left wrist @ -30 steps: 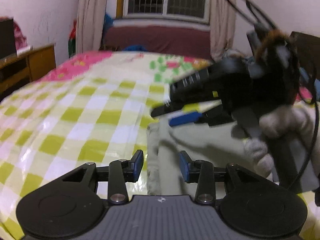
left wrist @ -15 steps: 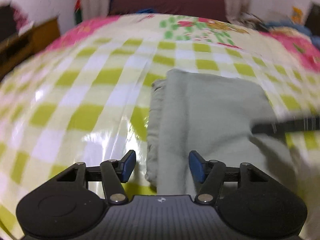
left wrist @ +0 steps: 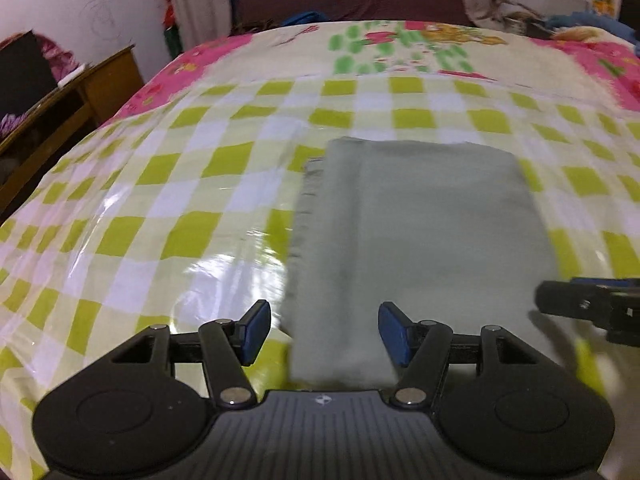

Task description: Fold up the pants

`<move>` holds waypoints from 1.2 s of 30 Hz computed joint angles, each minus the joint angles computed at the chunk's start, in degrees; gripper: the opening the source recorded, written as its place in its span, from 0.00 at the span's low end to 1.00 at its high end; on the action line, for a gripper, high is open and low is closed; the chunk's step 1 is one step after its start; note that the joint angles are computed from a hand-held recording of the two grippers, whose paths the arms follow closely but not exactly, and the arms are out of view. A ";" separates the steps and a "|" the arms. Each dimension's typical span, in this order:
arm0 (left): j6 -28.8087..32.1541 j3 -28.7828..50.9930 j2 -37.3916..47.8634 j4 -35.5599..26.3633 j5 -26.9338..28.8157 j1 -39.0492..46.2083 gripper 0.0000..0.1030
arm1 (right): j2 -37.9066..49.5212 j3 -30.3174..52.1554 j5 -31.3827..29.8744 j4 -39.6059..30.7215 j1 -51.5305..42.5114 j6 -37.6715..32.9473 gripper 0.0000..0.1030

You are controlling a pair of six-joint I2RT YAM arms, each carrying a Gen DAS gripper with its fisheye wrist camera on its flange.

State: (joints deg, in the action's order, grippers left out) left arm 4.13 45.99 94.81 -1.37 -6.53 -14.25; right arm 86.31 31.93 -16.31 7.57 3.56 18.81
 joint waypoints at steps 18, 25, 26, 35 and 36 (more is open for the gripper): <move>-4.33 -12.39 -6.29 4.46 0.38 -6.03 0.72 | -8.55 -11.52 -0.85 1.63 -2.70 3.53 0.40; -4.09 -13.96 -6.65 6.52 1.76 -5.53 0.72 | -10.41 -12.97 2.20 1.04 -1.05 4.50 0.40; -4.02 -14.05 -6.70 6.64 1.98 -5.47 0.72 | -10.65 -12.98 2.69 0.84 -0.67 4.60 0.40; -4.66 -14.92 -8.14 7.51 4.91 -3.43 0.72 | -10.12 -12.11 4.34 0.23 1.54 5.02 0.40; -5.07 -15.38 -8.93 8.06 5.32 -3.02 0.72 | -9.95 -11.82 4.49 0.16 1.64 4.97 0.40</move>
